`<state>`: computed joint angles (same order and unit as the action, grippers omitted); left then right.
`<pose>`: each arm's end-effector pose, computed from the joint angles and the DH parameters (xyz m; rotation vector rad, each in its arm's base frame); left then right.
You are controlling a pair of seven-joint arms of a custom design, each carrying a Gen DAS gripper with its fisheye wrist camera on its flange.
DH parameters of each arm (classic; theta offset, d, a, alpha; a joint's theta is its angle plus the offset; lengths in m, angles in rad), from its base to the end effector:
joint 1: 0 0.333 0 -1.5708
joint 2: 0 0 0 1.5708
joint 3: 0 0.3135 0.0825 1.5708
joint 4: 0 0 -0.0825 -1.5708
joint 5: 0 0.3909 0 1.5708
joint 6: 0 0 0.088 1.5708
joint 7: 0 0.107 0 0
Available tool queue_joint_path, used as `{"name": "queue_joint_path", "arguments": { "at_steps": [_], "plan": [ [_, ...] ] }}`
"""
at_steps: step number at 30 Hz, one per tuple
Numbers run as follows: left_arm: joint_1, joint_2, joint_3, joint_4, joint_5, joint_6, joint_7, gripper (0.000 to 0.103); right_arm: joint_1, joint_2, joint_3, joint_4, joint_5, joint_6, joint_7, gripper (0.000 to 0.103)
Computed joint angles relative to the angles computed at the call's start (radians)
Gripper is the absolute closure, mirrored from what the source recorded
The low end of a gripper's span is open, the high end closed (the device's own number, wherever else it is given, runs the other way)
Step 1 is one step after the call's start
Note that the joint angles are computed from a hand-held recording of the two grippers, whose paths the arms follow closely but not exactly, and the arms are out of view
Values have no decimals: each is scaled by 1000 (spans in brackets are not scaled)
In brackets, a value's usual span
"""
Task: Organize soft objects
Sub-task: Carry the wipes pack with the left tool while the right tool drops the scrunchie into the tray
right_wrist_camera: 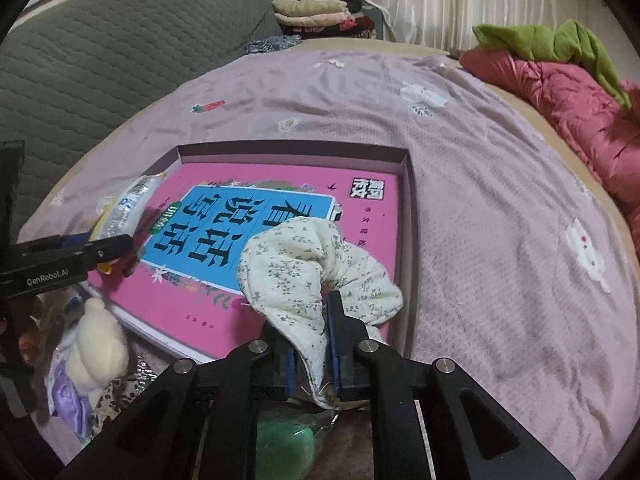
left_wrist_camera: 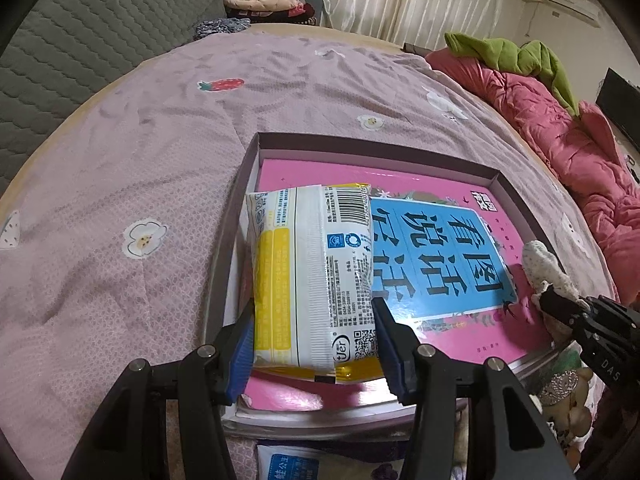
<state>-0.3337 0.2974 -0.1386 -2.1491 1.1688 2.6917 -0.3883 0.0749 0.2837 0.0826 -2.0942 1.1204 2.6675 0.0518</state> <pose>0.5040 -0.2903 0.2688 -2.2651 1.3711 -0.6101 0.5966 0.0668 0.2966 -2.2398 1.0228 -0.2206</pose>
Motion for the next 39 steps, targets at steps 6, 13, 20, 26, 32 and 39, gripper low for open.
{"name": "queue_joint_path", "arguments": {
  "at_steps": [6, 13, 20, 26, 32, 39],
  "plan": [
    [1, 1, -1, 0, -5, 4, 8, 49, -1, 4, -8, 6, -35, -41, 43, 80],
    [3, 0, 2, -3, -1, 19, 3, 49, -16, 4, -12, 16, -44, -109, 66, 53],
    [4, 0, 3, -5, -1, 24, 8, 49, -23, -8, -15, 13, -12, -130, 49, 44],
    [6, 7, -2, 2, -27, 22, 51, 49, -23, -18, -17, 10, 33, -118, 11, 38],
    [-5, 24, -6, 22, -64, -9, 104, 49, -31, -23, -22, 13, 62, -124, 5, 37],
    [-8, 25, -1, 22, -82, -5, 129, 48, -48, -31, -41, 27, 46, -187, 47, 37]
  ]
}}
